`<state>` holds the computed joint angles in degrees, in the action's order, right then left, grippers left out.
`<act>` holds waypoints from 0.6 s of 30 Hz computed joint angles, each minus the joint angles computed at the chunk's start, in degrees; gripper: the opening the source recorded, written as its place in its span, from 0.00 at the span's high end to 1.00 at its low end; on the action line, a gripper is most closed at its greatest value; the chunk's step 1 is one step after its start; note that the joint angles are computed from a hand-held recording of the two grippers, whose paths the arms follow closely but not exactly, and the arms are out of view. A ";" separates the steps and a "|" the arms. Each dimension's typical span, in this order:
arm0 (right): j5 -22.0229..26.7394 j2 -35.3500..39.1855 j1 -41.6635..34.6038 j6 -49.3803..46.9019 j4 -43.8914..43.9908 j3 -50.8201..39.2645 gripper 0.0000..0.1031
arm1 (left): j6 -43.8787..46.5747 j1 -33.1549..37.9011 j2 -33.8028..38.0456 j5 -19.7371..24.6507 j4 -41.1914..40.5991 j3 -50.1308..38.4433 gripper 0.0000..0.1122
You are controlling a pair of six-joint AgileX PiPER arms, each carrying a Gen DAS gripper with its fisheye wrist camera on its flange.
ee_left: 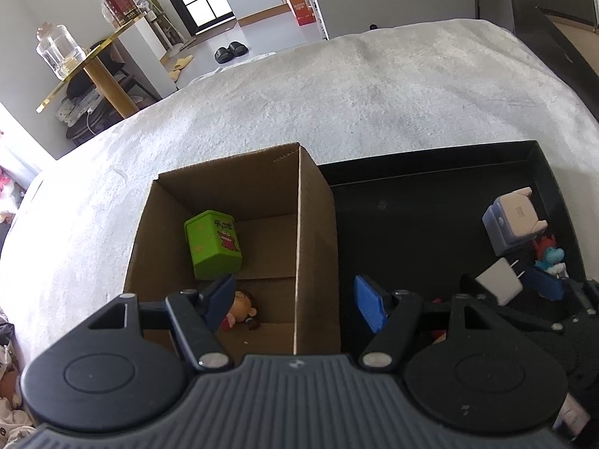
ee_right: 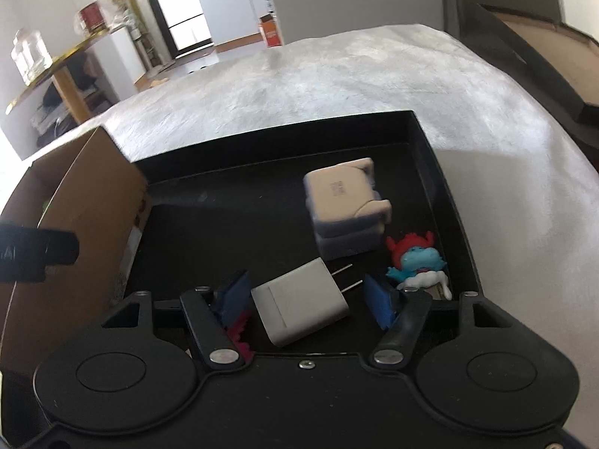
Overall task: Organize rigid objects
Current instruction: 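Lower the open right gripper around the white charger plug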
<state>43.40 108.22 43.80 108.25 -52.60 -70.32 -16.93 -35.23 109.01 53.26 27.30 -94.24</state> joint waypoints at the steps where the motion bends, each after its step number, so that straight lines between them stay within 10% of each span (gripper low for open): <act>1: 0.35 0.14 0.22 -0.70 0.09 -0.35 0.38 | 0.12 -0.01 -0.15 -0.09 -0.23 0.14 0.39; 12: 1.94 -0.85 0.77 -2.04 1.87 -0.41 0.38 | 1.85 0.69 -2.69 -2.49 -4.93 2.87 0.39; 18: 2.54 -2.00 1.12 -1.17 1.59 0.31 0.38 | 4.03 2.69 -2.96 -1.64 -10.17 2.98 0.69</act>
